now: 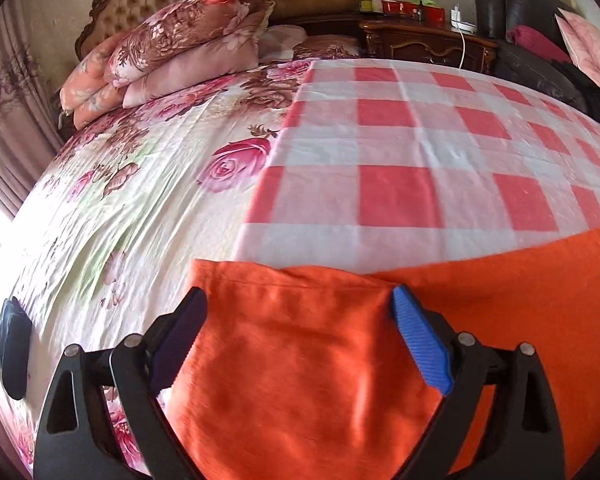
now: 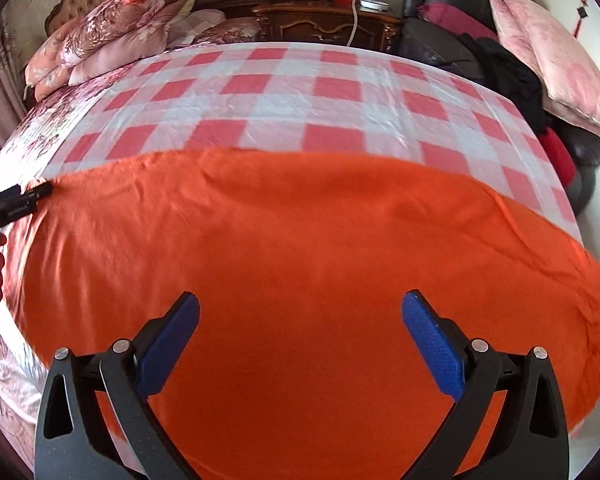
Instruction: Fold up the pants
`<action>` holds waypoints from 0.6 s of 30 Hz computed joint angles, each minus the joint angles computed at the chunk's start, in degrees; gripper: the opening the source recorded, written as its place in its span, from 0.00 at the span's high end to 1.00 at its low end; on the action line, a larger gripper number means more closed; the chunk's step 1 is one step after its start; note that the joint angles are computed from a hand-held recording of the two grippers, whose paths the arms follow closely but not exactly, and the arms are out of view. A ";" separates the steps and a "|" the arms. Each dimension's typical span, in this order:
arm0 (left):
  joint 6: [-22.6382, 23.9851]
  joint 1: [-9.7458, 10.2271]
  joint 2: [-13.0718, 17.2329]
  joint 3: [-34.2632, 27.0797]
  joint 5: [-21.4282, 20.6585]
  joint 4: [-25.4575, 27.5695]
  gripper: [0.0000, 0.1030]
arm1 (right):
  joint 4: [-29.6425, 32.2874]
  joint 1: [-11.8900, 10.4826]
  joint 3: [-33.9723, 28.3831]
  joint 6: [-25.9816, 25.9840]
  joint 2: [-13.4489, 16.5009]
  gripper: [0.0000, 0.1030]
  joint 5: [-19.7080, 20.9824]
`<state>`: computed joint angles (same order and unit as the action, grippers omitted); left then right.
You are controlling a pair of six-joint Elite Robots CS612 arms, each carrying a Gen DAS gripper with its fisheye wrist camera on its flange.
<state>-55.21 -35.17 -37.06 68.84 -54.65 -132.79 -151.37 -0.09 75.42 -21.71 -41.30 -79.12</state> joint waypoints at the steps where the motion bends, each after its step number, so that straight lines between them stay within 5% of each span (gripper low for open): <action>1: 0.73 0.11 -0.44 1.05 0.35 -1.12 0.08 | 0.52 0.67 -1.34 -0.30 0.73 0.05 0.28; 4: -1.12 0.13 -1.80 3.43 2.75 0.35 0.09 | 1.47 2.43 -4.34 -2.36 2.69 0.05 -0.14; 8: -10.56 0.59 -5.43 9.02 2.08 3.17 0.12 | -0.54 4.37 -6.99 -3.12 5.10 0.05 -6.30; 10: -12.34 -0.23 -7.88 13.30 3.19 -0.72 0.14 | -0.70 4.51 -7.66 -2.09 5.49 0.05 -7.40; 14: -6.89 -3.06 -9.73 18.76 2.54 -14.47 0.12 | -1.27 4.49 -6.70 -0.59 4.87 0.05 -7.80; 18: -1.96 -5.40 -7.37 16.24 4.26 -9.42 0.11 | -0.45 4.32 -2.64 -1.29 2.16 0.05 -2.08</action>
<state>-57.17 -40.57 -44.44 85.08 -50.39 -142.21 -151.82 4.23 72.77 -23.00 -39.14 -81.20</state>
